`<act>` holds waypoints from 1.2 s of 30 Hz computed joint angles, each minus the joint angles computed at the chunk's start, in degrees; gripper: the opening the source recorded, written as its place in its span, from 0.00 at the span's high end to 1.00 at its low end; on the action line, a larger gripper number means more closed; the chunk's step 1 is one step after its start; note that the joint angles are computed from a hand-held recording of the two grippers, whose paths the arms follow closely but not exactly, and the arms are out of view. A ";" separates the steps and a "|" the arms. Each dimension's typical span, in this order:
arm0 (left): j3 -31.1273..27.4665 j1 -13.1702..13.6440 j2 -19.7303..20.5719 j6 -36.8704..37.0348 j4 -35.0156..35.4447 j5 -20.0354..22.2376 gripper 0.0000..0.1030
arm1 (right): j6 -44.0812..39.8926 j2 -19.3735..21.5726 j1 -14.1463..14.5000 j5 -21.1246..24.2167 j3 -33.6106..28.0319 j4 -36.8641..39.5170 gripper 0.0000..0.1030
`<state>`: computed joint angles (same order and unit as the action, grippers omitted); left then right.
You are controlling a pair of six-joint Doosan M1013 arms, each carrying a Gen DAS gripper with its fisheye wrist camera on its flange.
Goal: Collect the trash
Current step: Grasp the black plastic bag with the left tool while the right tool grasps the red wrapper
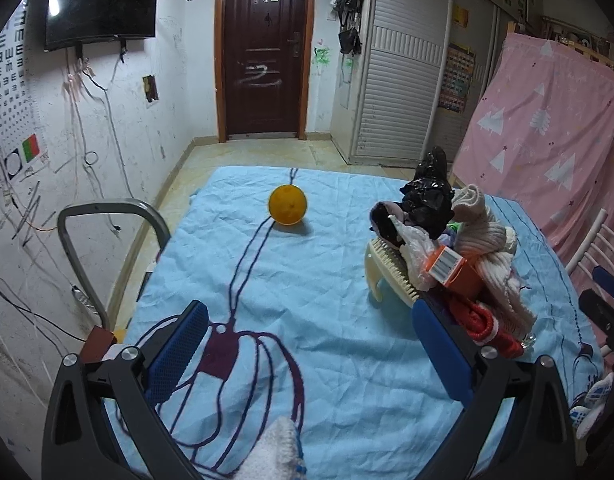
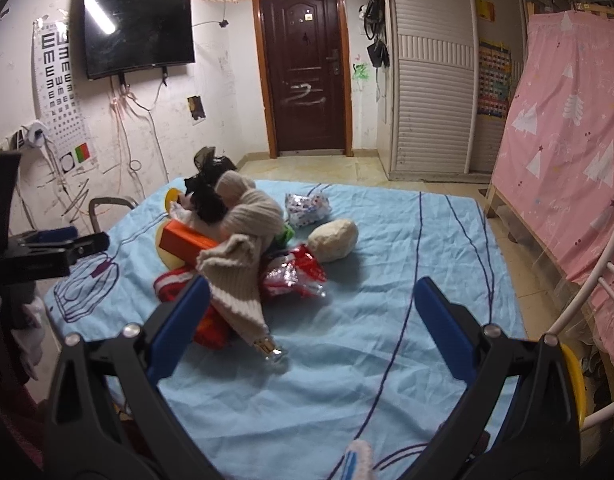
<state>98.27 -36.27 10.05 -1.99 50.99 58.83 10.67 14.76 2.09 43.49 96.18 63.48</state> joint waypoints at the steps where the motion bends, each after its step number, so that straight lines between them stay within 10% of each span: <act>1: -0.21 0.47 0.13 0.67 -0.63 -1.03 0.10 | 0.19 0.38 0.12 0.83 -0.43 -0.23 0.04; 14: -2.55 6.69 2.46 10.97 -13.89 -14.33 0.10 | 6.58 4.16 2.25 6.19 -5.10 -6.73 0.05; 21: -1.86 8.93 2.15 9.43 -16.85 -15.38 0.10 | 15.05 6.56 2.40 6.44 -8.84 -10.99 0.06; 26: -3.67 9.66 1.92 10.11 -15.03 -14.98 0.10 | 18.92 7.88 3.65 6.80 -10.58 -16.15 0.30; 36: -15.60 11.39 7.89 27.08 -20.72 -14.78 0.10 | 21.97 10.47 4.38 10.95 -13.45 -20.07 0.35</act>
<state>82.66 -24.88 17.94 25.09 30.27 44.06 32.63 25.23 6.47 54.44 82.74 43.41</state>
